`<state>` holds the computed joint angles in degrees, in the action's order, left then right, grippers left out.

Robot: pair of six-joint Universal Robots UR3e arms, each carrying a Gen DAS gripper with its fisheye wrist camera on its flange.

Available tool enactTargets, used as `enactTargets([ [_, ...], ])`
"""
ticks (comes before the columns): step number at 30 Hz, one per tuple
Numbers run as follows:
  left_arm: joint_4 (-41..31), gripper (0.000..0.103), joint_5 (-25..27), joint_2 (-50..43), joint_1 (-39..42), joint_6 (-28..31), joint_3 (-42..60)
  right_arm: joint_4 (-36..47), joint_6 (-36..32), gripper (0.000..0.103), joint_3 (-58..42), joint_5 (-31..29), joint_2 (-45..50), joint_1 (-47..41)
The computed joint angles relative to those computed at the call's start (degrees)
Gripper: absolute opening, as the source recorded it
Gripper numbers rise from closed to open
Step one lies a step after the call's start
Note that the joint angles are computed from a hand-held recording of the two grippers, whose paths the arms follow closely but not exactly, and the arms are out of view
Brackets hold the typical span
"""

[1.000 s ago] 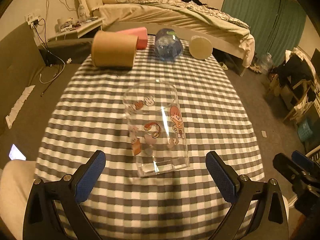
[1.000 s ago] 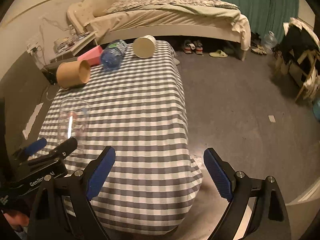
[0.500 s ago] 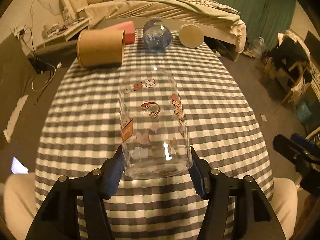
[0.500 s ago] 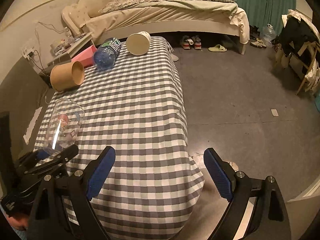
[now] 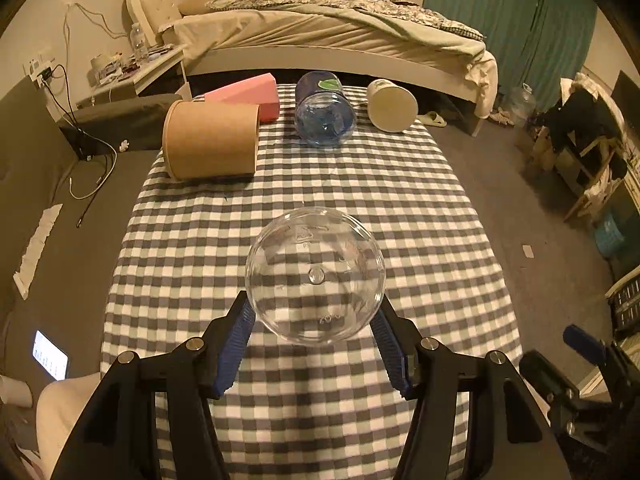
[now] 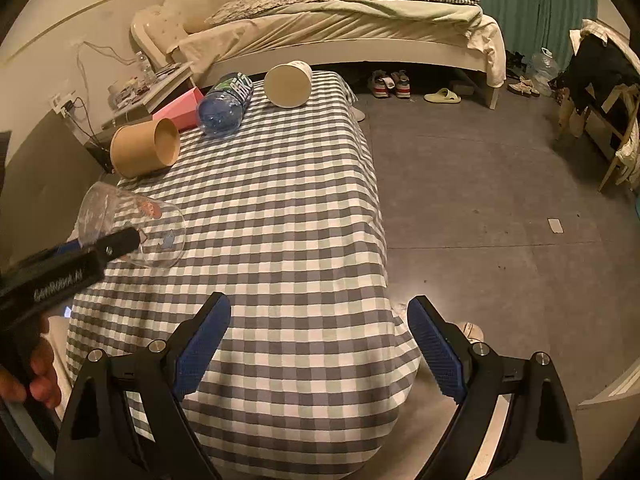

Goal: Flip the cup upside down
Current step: 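Turn the clear cup rim-down and lower it onto the table with the right gripper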

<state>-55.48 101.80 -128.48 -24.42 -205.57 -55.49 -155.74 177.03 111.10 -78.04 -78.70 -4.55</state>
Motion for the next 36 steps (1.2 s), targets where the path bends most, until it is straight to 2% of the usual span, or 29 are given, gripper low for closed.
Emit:
enactTargets([
  [19,1.24,0.06,-1.21,0.77,1.24,1.08,-1.08,1.52,0.02,0.09,-1.56,-0.99,-0.09,0.34],
  [36,5.12,0.06,0.06,6.3,1.1,2.68,-1.78,4.16,-0.3,0.09,-1.33,-3.11,-7.69,2.51],
])
